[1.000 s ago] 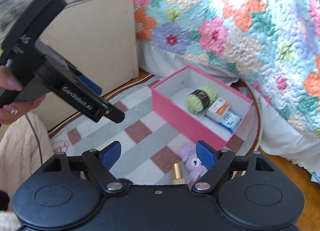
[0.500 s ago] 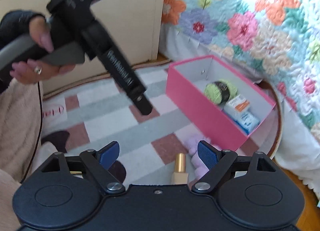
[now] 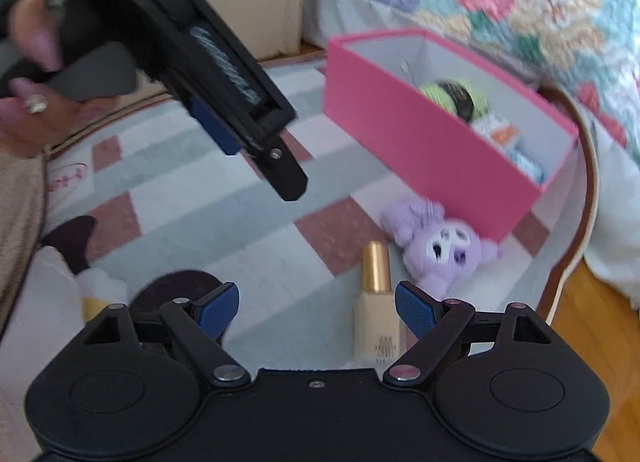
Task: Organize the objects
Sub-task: 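Withdraw the left tool and move it over the gold-capped foundation bottle, then lower the left tool and close it on the foundation bottle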
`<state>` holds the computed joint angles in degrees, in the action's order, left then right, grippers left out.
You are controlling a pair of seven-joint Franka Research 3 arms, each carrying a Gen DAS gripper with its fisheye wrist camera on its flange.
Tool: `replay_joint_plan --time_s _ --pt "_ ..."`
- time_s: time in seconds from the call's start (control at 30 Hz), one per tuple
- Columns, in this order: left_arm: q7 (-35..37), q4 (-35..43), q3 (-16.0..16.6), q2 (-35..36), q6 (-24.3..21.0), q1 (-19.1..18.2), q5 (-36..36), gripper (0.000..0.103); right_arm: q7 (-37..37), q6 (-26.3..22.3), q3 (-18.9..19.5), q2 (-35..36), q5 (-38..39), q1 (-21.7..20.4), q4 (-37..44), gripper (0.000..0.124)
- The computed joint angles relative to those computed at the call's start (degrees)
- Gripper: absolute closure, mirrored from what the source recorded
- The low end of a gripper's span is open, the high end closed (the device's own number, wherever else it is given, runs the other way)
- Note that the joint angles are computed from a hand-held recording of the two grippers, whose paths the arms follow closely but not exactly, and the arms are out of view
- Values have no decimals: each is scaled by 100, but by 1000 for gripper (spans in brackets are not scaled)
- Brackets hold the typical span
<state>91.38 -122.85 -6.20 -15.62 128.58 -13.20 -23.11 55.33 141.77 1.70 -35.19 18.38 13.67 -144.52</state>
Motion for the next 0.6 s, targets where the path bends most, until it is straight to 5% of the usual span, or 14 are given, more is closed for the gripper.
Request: replay_joint_plan --time_s 0.33,0.6 --pt "-287 -203 -124 263 479 -197 -884 29 1178 1323 535 132 -863 -588 -699 45" --pt "-20 -382 -135 457 713 -331 -1788 43 2231 1119 463 361 -948 -708 -620 63"
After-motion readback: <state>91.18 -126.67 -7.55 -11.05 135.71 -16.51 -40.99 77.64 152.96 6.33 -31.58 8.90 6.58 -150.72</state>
